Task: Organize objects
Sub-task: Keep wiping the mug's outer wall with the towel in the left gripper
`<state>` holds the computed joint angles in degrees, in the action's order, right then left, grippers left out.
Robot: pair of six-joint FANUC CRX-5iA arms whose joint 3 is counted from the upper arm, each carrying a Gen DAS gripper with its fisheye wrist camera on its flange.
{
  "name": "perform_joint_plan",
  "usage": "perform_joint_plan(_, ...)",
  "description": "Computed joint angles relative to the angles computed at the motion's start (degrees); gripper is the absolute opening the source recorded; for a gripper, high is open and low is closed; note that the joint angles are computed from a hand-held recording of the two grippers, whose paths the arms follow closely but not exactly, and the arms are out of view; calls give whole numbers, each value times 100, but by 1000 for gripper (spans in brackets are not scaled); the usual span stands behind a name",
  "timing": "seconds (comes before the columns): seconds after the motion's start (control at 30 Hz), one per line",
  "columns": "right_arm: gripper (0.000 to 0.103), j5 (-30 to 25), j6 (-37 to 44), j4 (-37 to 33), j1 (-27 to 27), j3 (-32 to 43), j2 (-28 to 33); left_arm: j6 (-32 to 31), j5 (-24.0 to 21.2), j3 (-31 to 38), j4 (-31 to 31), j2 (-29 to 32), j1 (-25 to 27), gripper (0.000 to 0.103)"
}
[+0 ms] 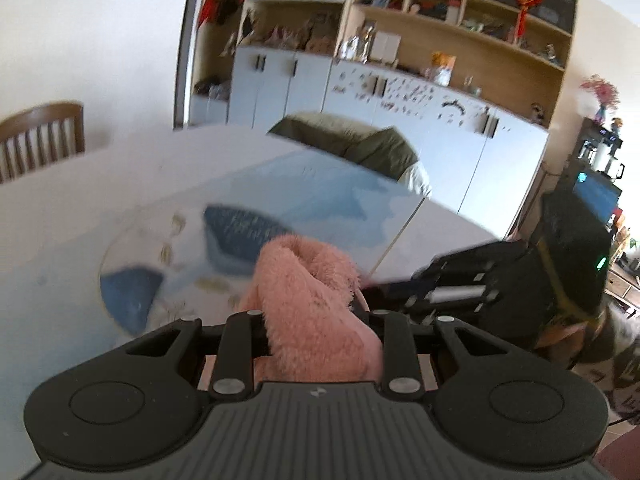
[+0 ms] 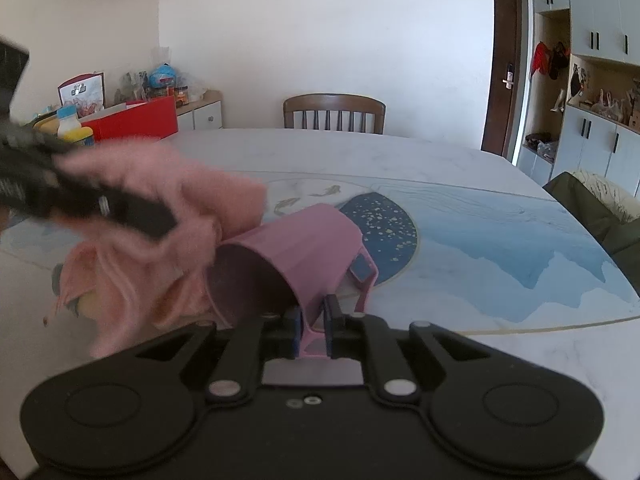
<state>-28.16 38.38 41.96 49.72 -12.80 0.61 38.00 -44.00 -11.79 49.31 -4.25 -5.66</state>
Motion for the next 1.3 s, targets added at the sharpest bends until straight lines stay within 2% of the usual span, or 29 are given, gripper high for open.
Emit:
perform_joint_plan(0.2, 10, -17, 68, -35, 0, 22, 9, 135, 42, 548, -299, 304, -234, 27)
perform_joint_plan(0.43, 10, -3, 90, 8, -15, -4, 5, 809, -165, 1309, -970, 967, -418, 27)
perform_joint_plan(0.7, 10, 34, 113, -2, -35, -15, 5, 1228, -241, 1328, -930, 1136, -167, 26)
perform_joint_plan(0.9, 10, 17, 84, 13, -25, -12, 12, 1853, -391, 1438, -1692, 1246, -32, 26)
perform_joint_plan(1.0, 10, 16, 86, 13, -24, -11, 11, 1700, -396, 1193, -1419, 1163, 84, 26)
perform_joint_plan(1.1, 10, 9, 114, -19, -23, 7, 19, 1523, -305, 994, -1416, 928, 113, 26)
perform_joint_plan(1.2, 10, 10, 108, -12, -23, 6, 18, 1299, -163, 858, -1568, 703, 65, 29)
perform_joint_plan(1.23, 10, 10, 108, -12, -23, 6, 18, 1175, -137, 789, -1590, 611, 56, 34)
perform_joint_plan(1.3, 10, 7, 106, -11, -22, 4, 16, 938, -57, 677, -1673, 452, 22, 54)
